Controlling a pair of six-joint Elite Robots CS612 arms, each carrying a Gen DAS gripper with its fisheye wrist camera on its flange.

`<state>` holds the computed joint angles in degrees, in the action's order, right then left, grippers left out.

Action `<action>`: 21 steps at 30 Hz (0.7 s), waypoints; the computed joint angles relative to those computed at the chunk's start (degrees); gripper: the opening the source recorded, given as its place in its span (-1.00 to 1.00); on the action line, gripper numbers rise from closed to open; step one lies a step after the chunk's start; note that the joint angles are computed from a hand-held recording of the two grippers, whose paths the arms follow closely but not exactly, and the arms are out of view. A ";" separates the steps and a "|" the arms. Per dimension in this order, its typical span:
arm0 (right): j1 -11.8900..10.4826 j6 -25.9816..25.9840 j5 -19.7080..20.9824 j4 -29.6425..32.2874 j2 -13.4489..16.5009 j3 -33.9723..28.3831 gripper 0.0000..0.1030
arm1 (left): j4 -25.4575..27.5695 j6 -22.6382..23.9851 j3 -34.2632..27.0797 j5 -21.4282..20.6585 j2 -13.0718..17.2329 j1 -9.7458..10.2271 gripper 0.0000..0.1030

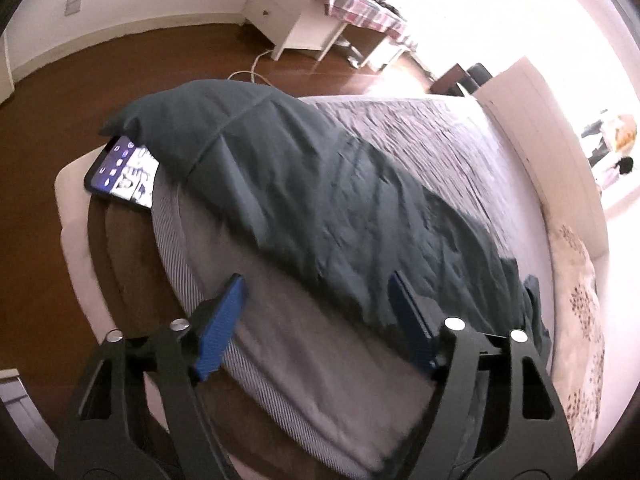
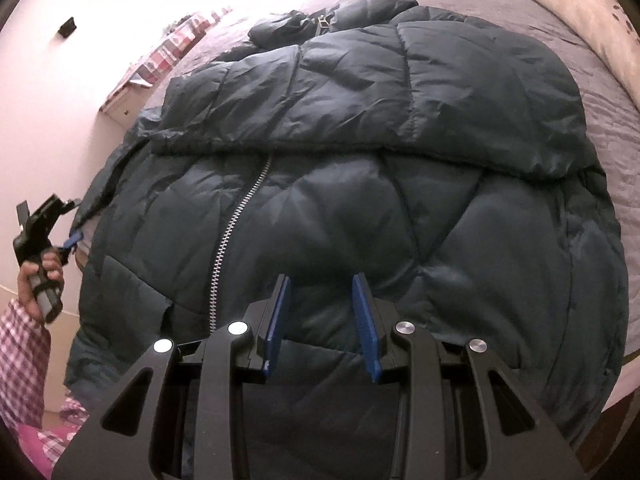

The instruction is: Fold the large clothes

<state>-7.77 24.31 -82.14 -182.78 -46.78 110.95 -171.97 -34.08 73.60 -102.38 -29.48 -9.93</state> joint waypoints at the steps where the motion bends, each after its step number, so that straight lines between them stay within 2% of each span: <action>1: 0.02 -0.03 -0.08 0.23 0.01 -0.08 -0.32 | 0.38 -0.54 -0.93 0.53 0.53 -0.03 0.23; 4: -0.07 -0.10 0.36 -0.13 0.30 -0.20 -0.22 | 2.72 -1.42 -3.03 2.15 1.35 -0.03 -0.08; 6: 0.13 -0.70 -0.15 0.01 0.48 -0.42 -0.19 | 3.50 -2.18 -3.70 3.83 1.53 -0.17 -0.40; 7: 0.20 -0.97 -0.35 0.04 0.52 -0.47 -0.17 | 2.46 -1.39 -4.02 3.93 1.83 -0.16 -0.76; 8: 0.26 -1.15 -0.51 0.05 0.56 -0.53 -0.16 | 1.95 -0.21 -3.67 3.32 1.66 0.04 -0.81; 11: 0.35 -1.55 -0.72 0.00 0.60 -0.58 -0.15 | -1.47 3.32 -2.26 5.28 0.79 -0.46 -0.90; 15: 0.14 -1.12 -0.26 -0.76 0.61 -0.31 -0.15 | -9.05 13.34 0.35 11.00 -1.29 -2.44 -0.92; 18: -0.07 -0.46 0.02 -1.73 0.58 0.05 -0.15 | -15.98 19.54 2.17 11.05 -3.09 -3.66 -0.93; 21: -0.36 0.54 -0.48 -3.31 0.35 0.81 -0.15 | -23.86 27.34 4.75 7.84 -5.53 -5.20 -0.93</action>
